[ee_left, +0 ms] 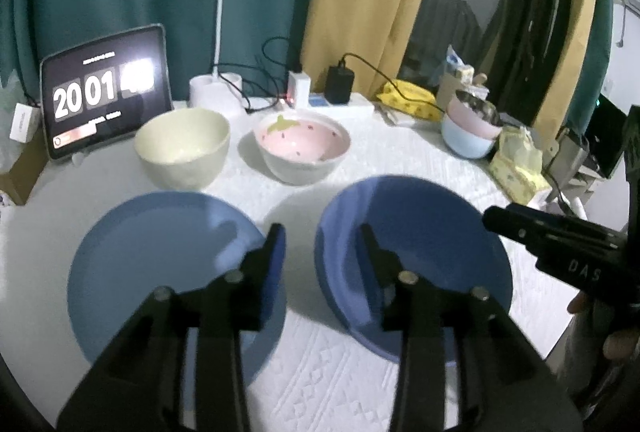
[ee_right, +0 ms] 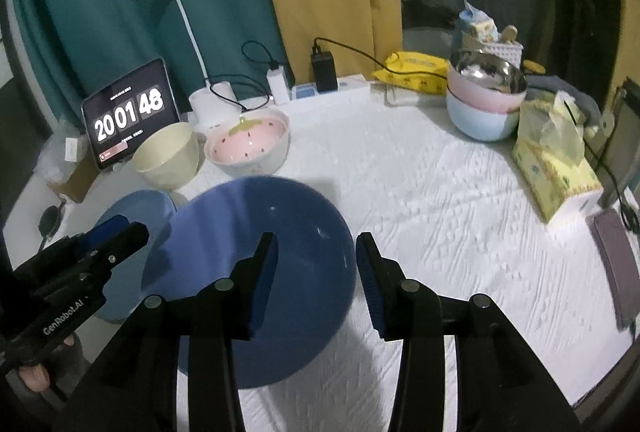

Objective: Organize plates and bowls

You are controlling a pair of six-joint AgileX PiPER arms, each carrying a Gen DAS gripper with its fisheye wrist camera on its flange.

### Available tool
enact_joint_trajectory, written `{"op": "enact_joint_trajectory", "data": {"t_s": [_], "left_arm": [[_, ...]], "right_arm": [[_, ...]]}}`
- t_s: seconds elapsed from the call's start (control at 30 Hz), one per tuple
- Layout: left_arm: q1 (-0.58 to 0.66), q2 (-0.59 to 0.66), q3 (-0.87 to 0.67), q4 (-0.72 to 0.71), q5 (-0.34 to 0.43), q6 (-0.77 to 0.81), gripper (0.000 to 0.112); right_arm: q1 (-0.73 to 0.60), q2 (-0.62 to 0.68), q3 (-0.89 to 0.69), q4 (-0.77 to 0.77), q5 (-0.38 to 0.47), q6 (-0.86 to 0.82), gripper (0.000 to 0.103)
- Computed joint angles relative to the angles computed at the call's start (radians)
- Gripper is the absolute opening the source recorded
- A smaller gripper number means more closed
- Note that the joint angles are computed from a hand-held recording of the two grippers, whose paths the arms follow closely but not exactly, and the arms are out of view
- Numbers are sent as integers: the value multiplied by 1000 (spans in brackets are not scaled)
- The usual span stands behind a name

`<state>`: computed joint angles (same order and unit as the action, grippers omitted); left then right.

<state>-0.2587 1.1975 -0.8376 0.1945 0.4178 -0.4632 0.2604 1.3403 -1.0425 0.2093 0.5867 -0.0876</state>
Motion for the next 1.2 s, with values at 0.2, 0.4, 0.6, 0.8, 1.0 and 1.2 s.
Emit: {"op": "enact_joint_trajectory", "data": {"t_s": [0.2,0.4,0.6,0.8,1.0,1.2], "left_arm": [[40,14,-51,-54,3,69,44],[67,57,-110,-66,6,91,44],[104,119,-167,-127,8,156,44],[124,175,-215,-164,8,194,44],[133,246,-277,-166,17,188,44],[143,335,-357,-175,43,183,44]], "right_arm": [[-3,41,-74,20,16,-37,43],[-3,98,-164,13,31,-55,43],[-1,166,-251,13,49,-71,43],[-5,242,-329,36,68,-104,43],[-22,333,-431,83,106,-175,43],[-35,441,-572,108,166,-219,43]]}}
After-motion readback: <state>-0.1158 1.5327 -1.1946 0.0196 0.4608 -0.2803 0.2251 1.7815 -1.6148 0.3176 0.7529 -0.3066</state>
